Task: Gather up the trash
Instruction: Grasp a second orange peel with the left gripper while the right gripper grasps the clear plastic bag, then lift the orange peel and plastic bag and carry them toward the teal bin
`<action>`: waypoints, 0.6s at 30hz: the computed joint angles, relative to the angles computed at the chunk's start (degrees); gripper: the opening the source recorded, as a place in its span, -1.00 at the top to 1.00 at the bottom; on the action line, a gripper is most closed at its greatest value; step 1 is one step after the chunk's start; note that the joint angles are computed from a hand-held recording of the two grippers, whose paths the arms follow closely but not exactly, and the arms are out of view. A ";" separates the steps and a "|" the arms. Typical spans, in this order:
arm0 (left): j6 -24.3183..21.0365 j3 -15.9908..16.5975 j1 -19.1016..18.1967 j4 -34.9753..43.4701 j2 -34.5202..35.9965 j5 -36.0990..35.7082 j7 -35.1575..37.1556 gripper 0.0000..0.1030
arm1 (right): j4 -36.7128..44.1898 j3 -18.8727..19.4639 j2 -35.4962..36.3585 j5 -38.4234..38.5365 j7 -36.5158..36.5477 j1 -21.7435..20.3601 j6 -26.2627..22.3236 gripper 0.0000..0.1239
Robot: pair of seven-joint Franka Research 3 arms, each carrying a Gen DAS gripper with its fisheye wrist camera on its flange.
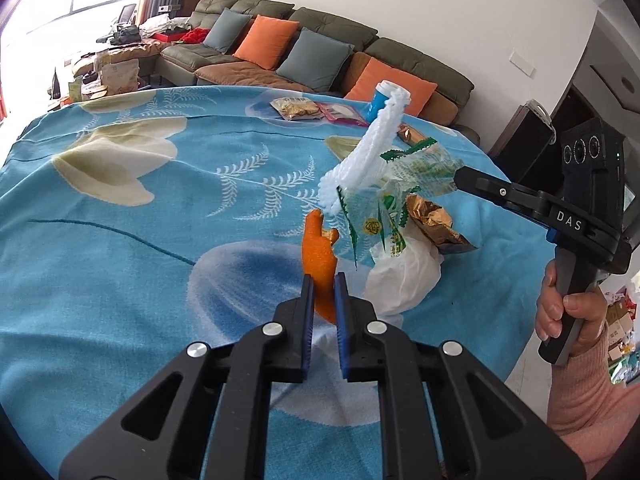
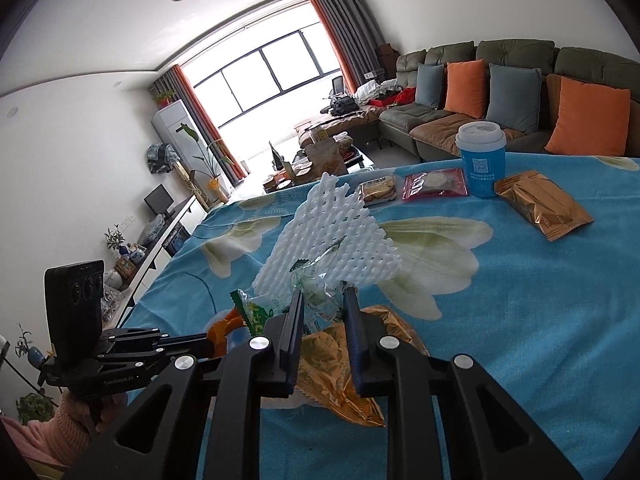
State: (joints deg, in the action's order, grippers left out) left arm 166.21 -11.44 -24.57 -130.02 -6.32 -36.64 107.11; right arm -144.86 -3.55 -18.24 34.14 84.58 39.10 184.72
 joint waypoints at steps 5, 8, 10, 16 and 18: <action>0.81 0.85 -0.13 -2.42 -2.40 0.52 -0.83 0.80 | -0.04 -1.98 -0.73 0.71 -0.91 3.25 1.06 0.70; 1.43 2.00 -0.61 -4.48 -4.35 0.87 -1.72 0.82 | -0.15 -2.38 -1.22 0.17 -0.73 4.02 1.56 0.70; 1.98 3.11 -1.30 -5.79 -5.54 0.59 -1.91 0.83 | -0.18 -2.45 -1.40 -0.34 -0.41 4.27 1.85 0.70; 3.61 6.10 -2.99 -10.20 -9.60 1.75 -3.69 0.90 | 0.60 -6.76 -0.92 -1.35 -0.53 9.75 2.84 0.70; 4.07 7.02 -3.42 -11.74 -11.05 3.00 -4.80 0.99 | 1.06 -7.44 -0.63 -1.98 -0.53 10.93 2.94 0.70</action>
